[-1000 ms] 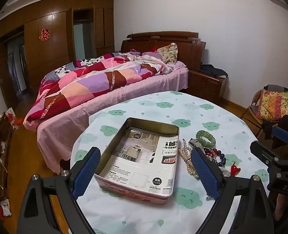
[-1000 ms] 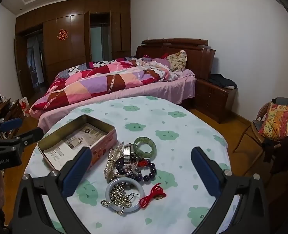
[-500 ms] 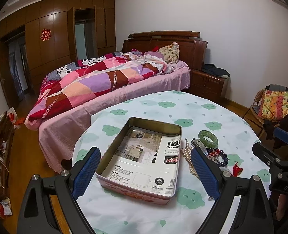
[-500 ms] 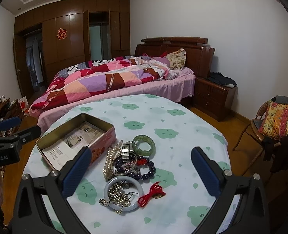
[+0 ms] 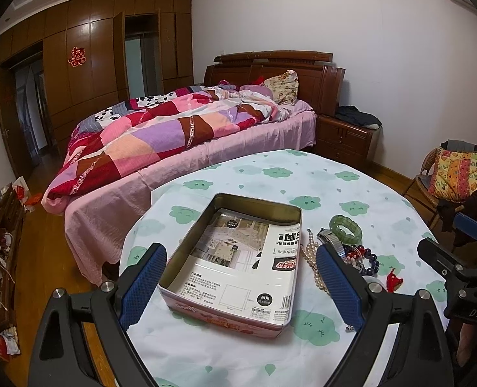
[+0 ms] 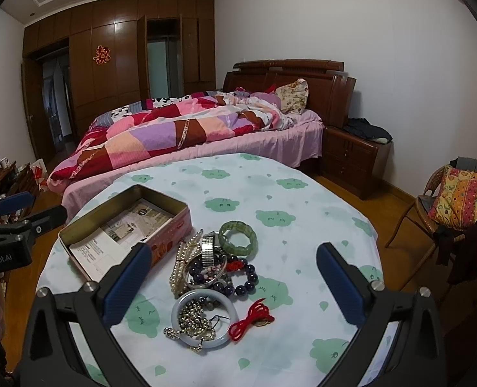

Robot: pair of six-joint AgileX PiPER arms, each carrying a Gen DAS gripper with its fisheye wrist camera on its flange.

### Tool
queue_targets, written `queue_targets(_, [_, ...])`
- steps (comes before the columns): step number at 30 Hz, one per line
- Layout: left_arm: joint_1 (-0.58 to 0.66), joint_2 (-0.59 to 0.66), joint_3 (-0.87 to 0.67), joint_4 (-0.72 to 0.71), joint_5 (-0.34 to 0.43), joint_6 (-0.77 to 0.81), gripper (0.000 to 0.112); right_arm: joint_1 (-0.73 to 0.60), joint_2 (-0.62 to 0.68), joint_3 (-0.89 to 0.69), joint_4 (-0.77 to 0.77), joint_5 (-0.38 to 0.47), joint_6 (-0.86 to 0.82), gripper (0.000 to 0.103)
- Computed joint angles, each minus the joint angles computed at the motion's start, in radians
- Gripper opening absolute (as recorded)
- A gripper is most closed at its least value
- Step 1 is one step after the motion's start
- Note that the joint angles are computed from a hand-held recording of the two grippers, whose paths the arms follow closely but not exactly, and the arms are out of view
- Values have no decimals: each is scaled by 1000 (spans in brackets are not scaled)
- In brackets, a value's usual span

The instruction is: Organize jewelry

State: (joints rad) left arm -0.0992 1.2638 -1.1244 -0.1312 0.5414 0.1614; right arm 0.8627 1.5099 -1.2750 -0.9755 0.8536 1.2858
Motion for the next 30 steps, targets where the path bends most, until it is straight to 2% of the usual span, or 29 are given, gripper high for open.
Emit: queue_targets(30, [1,2,5,-19,-2,17,94,18,-6,25,-17,-6,18,103])
